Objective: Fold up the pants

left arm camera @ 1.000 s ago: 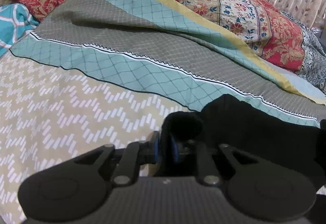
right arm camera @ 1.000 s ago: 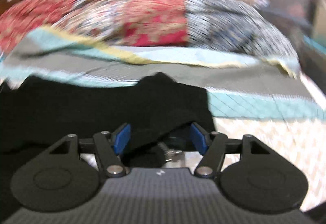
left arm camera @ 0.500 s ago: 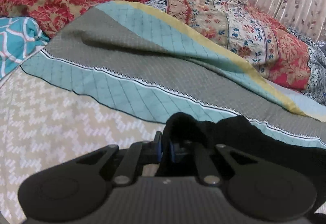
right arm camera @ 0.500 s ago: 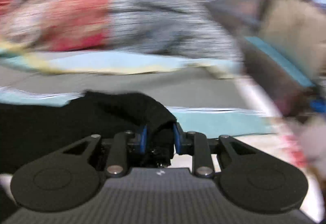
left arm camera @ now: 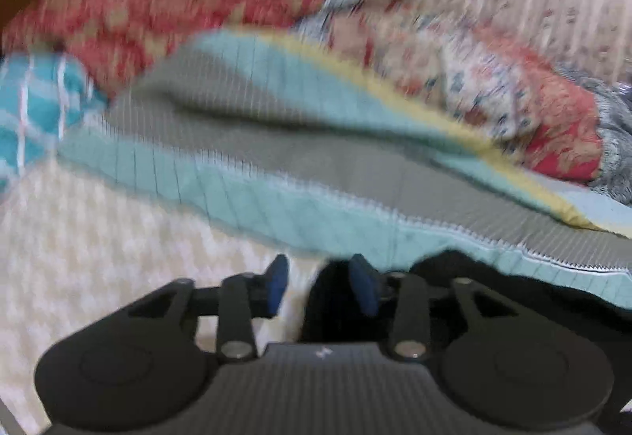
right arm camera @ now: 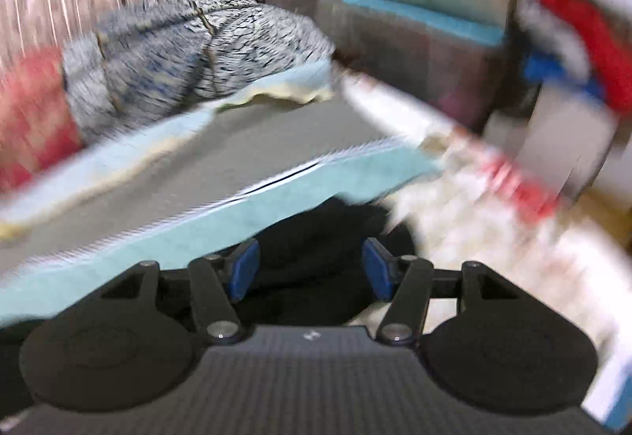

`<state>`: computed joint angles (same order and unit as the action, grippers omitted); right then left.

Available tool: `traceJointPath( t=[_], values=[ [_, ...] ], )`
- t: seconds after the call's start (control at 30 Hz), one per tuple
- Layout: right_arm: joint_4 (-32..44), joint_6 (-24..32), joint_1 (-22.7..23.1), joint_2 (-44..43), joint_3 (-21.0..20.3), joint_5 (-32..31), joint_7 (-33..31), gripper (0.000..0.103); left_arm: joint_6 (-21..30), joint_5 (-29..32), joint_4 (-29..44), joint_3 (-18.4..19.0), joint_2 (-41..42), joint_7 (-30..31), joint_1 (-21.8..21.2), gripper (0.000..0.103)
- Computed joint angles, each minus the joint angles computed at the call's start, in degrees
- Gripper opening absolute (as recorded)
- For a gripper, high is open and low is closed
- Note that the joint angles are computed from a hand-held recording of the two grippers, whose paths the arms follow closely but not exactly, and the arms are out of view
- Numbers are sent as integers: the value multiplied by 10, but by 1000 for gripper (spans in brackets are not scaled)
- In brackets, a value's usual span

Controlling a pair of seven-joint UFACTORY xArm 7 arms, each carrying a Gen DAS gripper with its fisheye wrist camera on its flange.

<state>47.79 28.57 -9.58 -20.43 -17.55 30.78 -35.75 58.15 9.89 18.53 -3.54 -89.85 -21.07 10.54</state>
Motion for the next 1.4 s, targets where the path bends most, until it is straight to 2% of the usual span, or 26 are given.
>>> traceJointPath(
  t=[0.07,0.17,0.2,0.23,0.3,0.4,0.47,0.53,0.57,0.6,0.63,0.77,0.83,0.93,1.03,1.1,1.2,1.3,1.37,1.4],
  values=[
    [19,40,-1,14,-6,21,36,60,-25,22,-4,-8,-3,41,-22,48],
    [46,50,-11,44,12,28,90,60,-64,32,-3,-22,34,96,-61,52],
    [50,53,-14,48,20,27,110,60,-79,28,-4,-20,49,119,-83,57],
    [55,52,-14,55,25,29,121,60,-91,24,-5,-17,67,140,-100,66],
    [65,28,-22,70,51,-10,159,60,-110,16,-4,-21,109,167,-120,74],
    [96,19,-41,119,81,-97,255,60,-129,9,-11,-37,155,172,-119,72],
    [117,27,-49,156,87,-134,315,61,-130,5,-17,-47,175,164,-117,59],
    [132,57,-54,184,88,-150,358,61,-114,6,-21,-46,188,174,-123,22],
    [127,51,-56,190,88,-145,363,57,-117,4,-28,-65,184,184,-116,15],
    [111,24,-56,185,91,-148,368,29,-107,25,-41,-59,157,187,-130,9],
    [99,6,-57,178,92,-149,363,9,-106,27,-42,-63,147,187,-133,8],
    [72,-12,-59,140,72,-52,286,7,-101,25,-33,-63,93,168,-127,7],
    [66,2,-56,112,48,14,240,7,-92,19,-21,-62,55,160,-129,7],
    [58,51,-55,56,-1,106,158,7,-53,8,-2,-77,-20,152,-141,7],
    [46,115,-69,-13,-53,134,108,7,8,-1,27,-90,-90,150,-149,7],
    [40,164,-82,-51,-94,140,89,7,66,-12,55,-101,-139,149,-154,7],
    [30,245,-112,-97,-157,119,55,7,153,-32,97,-109,-201,156,-159,7],
    [7,303,-154,-126,-202,74,35,7,264,-63,146,-129,-253,173,-162,7],
    [-18,314,-184,-137,-208,40,26,7,359,-101,182,-138,-276,160,-157,8],
    [-33,315,-200,-139,-207,20,23,9,403,-106,196,-153,-277,138,-180,9]
  ],
)
